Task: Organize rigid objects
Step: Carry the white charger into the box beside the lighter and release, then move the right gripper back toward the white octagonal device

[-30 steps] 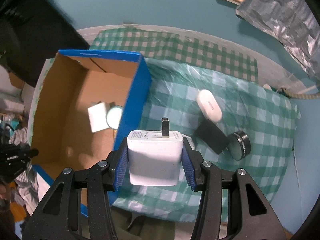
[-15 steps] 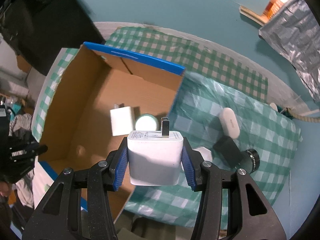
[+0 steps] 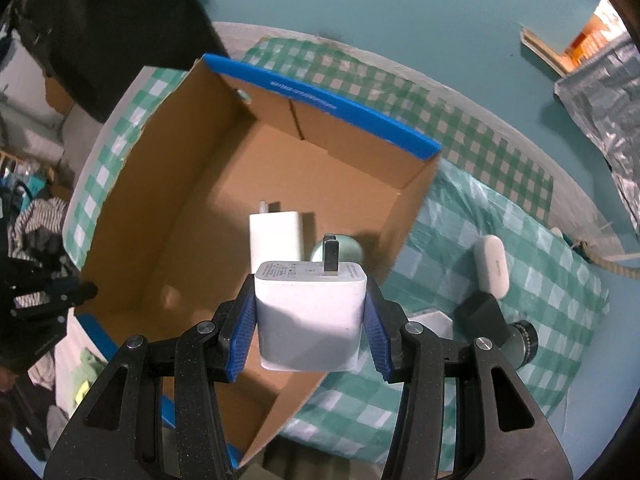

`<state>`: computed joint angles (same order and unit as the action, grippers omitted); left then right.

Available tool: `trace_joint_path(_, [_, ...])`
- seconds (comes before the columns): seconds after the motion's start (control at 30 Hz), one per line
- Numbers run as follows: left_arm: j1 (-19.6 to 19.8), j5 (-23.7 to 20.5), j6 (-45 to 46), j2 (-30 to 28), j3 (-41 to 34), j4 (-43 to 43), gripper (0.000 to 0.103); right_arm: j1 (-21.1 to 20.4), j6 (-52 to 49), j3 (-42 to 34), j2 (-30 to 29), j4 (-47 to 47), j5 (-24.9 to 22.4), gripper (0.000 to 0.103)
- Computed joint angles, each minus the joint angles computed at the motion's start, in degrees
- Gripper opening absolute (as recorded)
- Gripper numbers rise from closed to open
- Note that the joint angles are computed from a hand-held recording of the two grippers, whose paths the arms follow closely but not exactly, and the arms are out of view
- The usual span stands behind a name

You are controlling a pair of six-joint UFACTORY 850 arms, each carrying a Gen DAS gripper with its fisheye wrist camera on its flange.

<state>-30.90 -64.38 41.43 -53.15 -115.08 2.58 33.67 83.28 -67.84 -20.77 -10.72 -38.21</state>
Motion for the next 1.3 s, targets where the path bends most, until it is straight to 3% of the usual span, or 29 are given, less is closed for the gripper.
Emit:
trace_joint_path(0.6, [0.21,-0.75,0.00,-0.28,-0.73,-0.56,0.004,-1.08,-8.71,-1.03,-4.73,7.69,2.01,0.049])
trace_joint_path(1.03, [0.20,-0.52,0.41,-0.14,-0.70,-1.06,0.004,-0.46,-3.27,-0.98,-3.42,3.30,0.52,0.048])
trace_joint_path(1.3, [0.44,-1.58,0.57,-0.71,-1.65,-1.53,0.004,0.85,7.98,4.12,2.35,-2.13,2.44,0.055])
